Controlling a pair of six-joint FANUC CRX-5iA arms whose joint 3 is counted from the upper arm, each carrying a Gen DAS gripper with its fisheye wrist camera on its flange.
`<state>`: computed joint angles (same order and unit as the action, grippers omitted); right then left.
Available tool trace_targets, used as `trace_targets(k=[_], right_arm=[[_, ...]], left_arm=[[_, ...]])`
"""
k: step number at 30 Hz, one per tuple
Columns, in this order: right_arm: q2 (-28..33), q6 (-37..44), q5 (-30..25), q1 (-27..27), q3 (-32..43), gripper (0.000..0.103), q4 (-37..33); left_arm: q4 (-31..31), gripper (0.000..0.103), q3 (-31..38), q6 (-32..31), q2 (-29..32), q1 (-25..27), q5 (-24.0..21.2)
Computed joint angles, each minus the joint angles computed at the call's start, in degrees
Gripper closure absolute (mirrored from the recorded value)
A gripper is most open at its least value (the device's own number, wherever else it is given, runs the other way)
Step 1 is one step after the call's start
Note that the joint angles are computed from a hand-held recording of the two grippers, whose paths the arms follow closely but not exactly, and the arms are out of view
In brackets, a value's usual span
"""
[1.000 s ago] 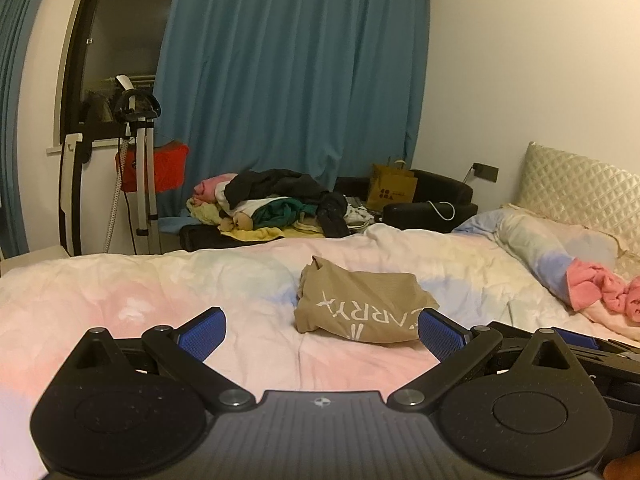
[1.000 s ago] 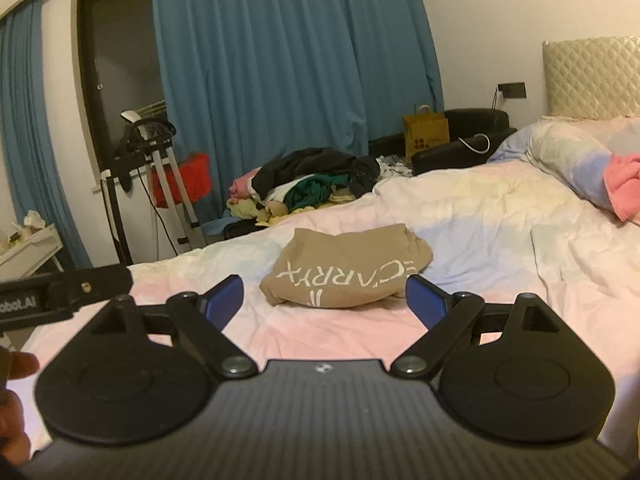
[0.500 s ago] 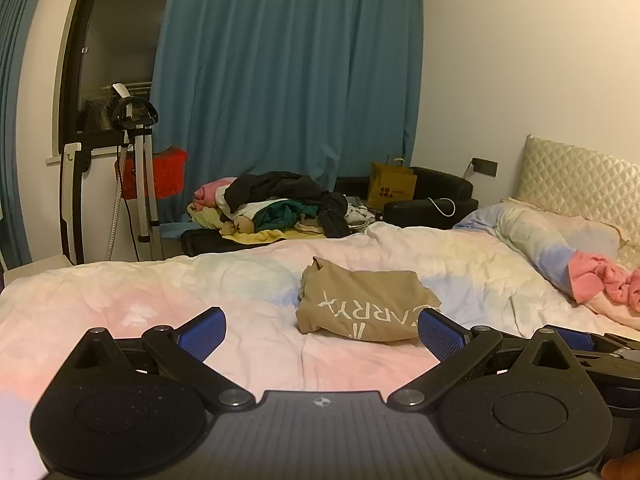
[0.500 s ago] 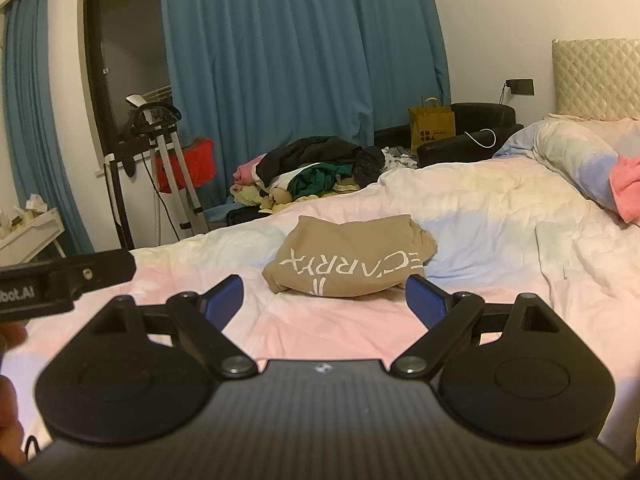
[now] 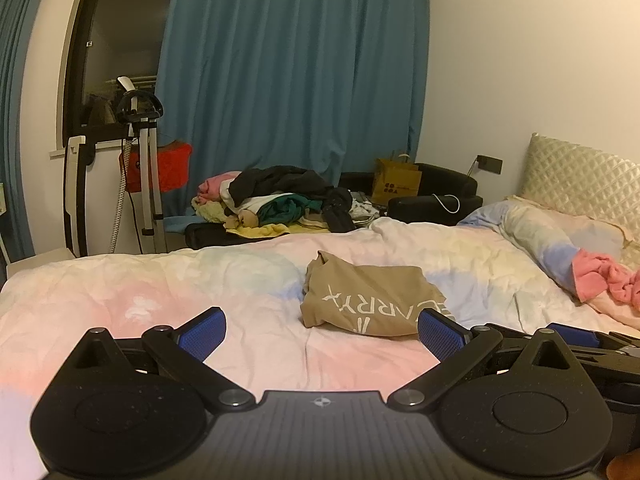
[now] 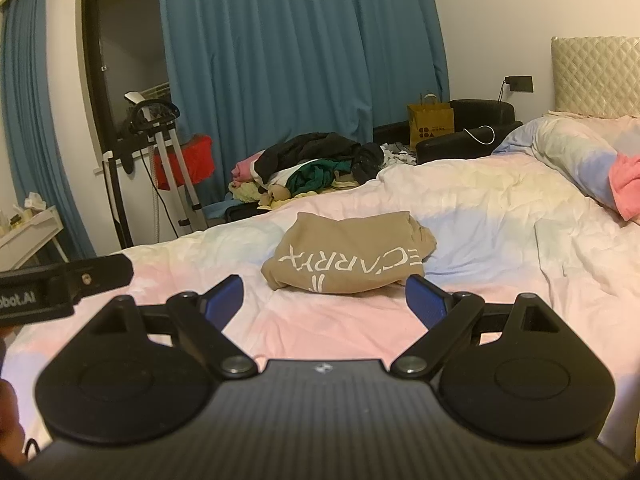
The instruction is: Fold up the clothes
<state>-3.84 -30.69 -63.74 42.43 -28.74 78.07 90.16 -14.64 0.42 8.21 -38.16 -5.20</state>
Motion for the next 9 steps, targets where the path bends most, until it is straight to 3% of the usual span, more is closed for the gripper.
trace_targets(k=[9], right_arm=[[-0.3,0.3,0.5,0.0,-0.3,0.014,-0.3]], left_arm=[[-5.7,0.000,-0.3,4.9,-0.2,1.2,0.2]])
